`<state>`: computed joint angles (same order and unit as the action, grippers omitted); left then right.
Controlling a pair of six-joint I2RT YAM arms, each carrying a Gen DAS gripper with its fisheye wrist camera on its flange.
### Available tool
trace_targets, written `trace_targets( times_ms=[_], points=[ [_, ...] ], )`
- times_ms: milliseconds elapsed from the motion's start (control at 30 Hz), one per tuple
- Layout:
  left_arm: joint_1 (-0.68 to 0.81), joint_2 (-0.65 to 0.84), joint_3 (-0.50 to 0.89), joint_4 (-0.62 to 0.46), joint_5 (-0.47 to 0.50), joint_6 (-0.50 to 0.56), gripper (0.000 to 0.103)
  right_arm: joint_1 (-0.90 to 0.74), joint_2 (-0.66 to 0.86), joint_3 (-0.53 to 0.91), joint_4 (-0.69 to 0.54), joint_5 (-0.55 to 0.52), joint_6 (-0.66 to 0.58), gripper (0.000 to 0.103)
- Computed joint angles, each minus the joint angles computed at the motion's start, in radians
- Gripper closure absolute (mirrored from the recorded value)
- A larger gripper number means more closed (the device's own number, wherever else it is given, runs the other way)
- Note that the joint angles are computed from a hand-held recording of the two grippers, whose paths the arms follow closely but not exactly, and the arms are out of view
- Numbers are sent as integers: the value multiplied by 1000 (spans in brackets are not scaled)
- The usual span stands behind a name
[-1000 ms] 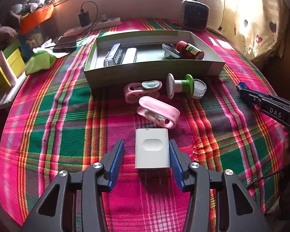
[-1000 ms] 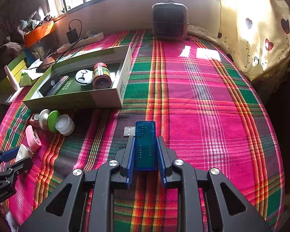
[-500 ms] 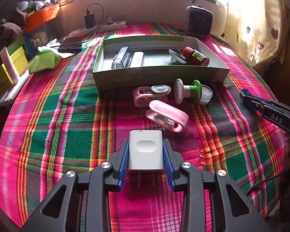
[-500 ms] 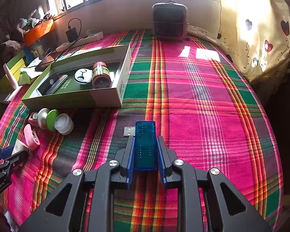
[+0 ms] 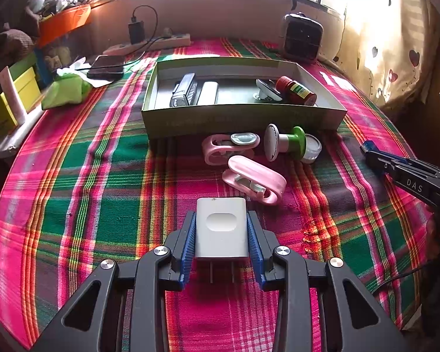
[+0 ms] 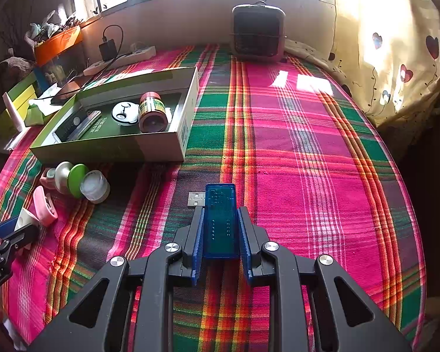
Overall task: Organize rigid objects
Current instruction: 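Carry the white charger and blue USB stick into the green box with both tools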
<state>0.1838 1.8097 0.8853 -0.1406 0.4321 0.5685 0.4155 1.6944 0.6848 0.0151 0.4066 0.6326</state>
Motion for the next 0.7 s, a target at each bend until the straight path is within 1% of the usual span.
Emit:
trace_targets(
  times_ms=[100, 233, 700],
  points=[
    [5, 5, 9, -11, 10, 3, 71, 4, 4, 7, -10, 8, 2, 80],
    [10, 9, 24, -28, 21, 11, 71, 4, -3, 4, -3, -10, 2, 80],
    [33, -19, 73, -75, 73, 24, 71, 66, -34, 47, -45, 28, 10, 80]
  ],
)
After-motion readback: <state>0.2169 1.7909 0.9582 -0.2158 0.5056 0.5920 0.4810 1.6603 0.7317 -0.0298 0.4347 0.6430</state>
